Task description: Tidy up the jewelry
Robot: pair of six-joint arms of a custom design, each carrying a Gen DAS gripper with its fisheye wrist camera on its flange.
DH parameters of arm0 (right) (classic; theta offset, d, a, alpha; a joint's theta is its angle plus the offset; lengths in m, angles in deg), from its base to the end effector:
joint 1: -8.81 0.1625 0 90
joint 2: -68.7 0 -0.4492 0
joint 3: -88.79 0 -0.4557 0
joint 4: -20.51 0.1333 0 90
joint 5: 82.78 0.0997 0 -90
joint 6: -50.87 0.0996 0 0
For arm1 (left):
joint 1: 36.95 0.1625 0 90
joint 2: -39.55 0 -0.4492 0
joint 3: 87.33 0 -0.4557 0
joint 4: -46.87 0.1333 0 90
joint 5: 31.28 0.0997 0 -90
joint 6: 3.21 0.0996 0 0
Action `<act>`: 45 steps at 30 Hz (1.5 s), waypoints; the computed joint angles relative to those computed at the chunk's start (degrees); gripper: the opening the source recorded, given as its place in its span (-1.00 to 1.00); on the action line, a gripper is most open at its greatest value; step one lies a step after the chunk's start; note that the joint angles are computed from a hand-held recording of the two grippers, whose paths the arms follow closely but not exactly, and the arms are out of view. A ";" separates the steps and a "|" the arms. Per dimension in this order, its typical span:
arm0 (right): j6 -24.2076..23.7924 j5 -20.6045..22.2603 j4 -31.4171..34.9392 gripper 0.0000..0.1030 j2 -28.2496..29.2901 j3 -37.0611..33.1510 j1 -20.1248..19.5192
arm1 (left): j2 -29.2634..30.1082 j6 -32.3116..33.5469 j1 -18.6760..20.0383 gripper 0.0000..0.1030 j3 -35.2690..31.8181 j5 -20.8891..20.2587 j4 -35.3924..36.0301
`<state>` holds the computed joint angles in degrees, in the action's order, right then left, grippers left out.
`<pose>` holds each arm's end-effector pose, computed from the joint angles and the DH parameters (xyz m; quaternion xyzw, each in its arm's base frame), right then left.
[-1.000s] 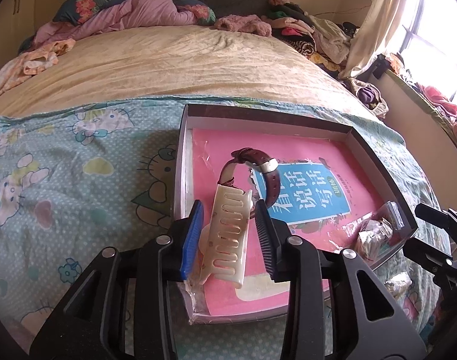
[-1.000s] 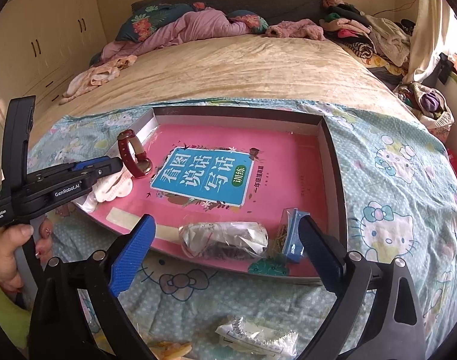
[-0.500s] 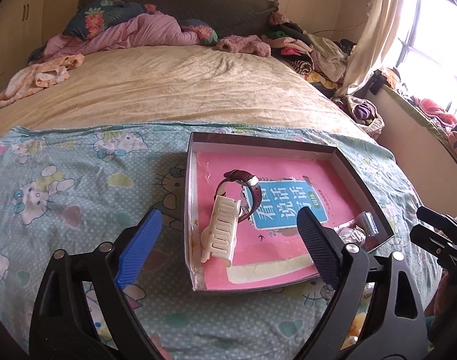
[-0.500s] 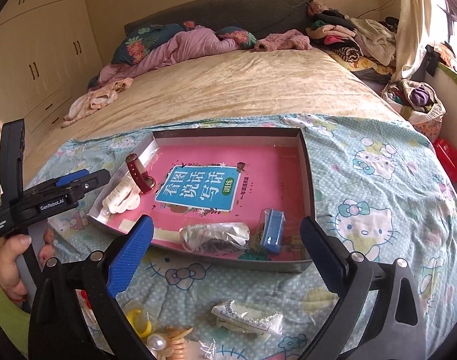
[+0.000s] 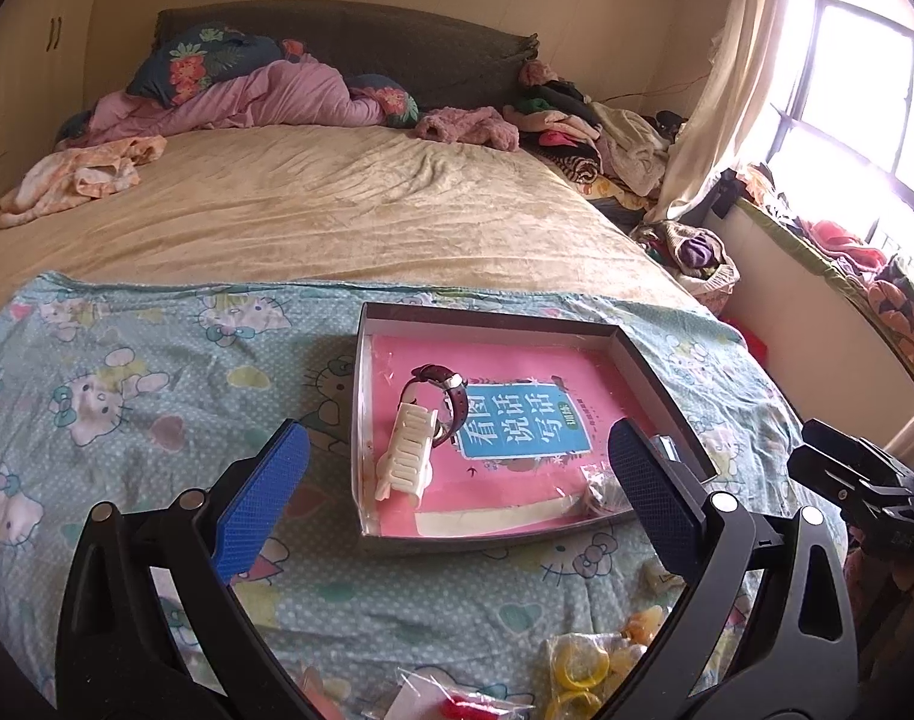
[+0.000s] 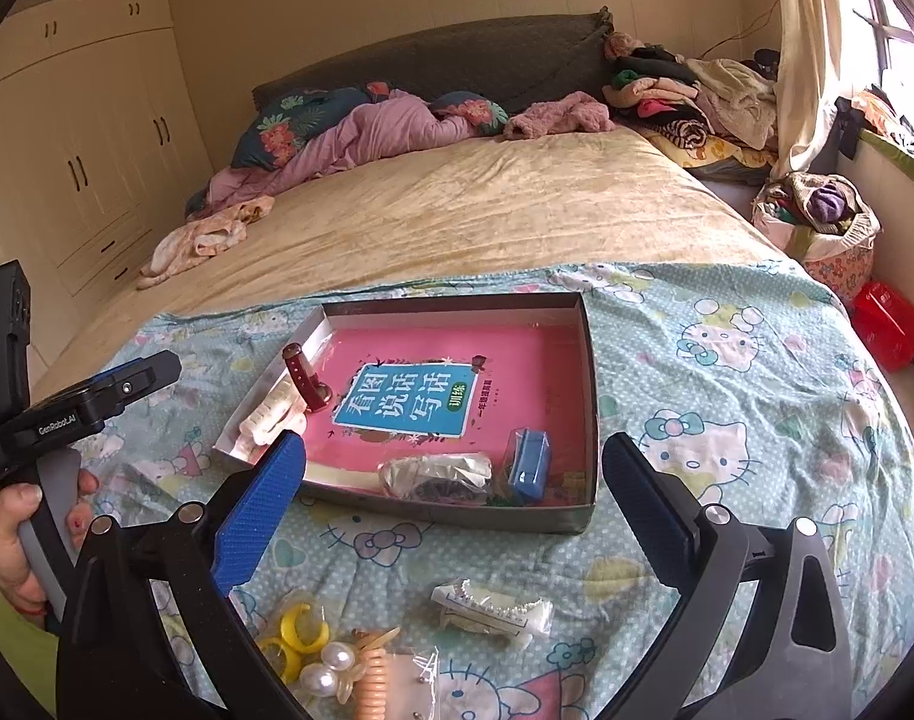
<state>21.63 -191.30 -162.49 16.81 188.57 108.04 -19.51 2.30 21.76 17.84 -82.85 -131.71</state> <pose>0.2158 -0.6944 0.1819 0.2420 -0.8809 0.3470 0.2121 -0.1828 -0.6766 0.2291 0.1647 0.8728 -0.4018 0.2227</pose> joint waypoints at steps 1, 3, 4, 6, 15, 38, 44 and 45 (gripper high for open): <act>-0.04 0.12 -0.28 0.91 -0.33 0.39 0.09 | -0.39 -0.36 -0.18 0.81 0.33 -0.28 0.21; -0.18 0.44 -0.74 0.91 -0.99 1.20 0.28 | -1.27 -0.90 -0.48 0.81 1.17 -1.18 0.22; -0.21 0.51 -1.08 0.91 -1.33 1.65 0.36 | -1.65 -0.96 -0.73 0.81 1.67 -1.35 -0.09; -0.38 0.75 -1.62 0.91 -2.05 2.58 0.49 | -2.27 -0.77 -1.28 0.81 2.58 -1.24 -0.51; -1.65 1.18 -3.13 0.91 -5.24 6.58 1.12 | -4.93 -0.32 -3.13 0.81 6.64 -0.45 -0.99; -3.58 -2.03 -4.33 0.91 -8.50 14.62 0.36 | -8.35 -2.81 -4.03 0.81 14.43 -1.22 5.41; -3.66 -3.34 -3.88 0.91 -8.58 16.04 -0.39 | -8.17 -3.59 -3.93 0.81 15.34 -2.34 7.20; -3.58 -3.45 -3.72 0.91 -8.60 16.23 -0.54 | -8.08 -3.45 -3.96 0.81 15.46 -2.57 7.65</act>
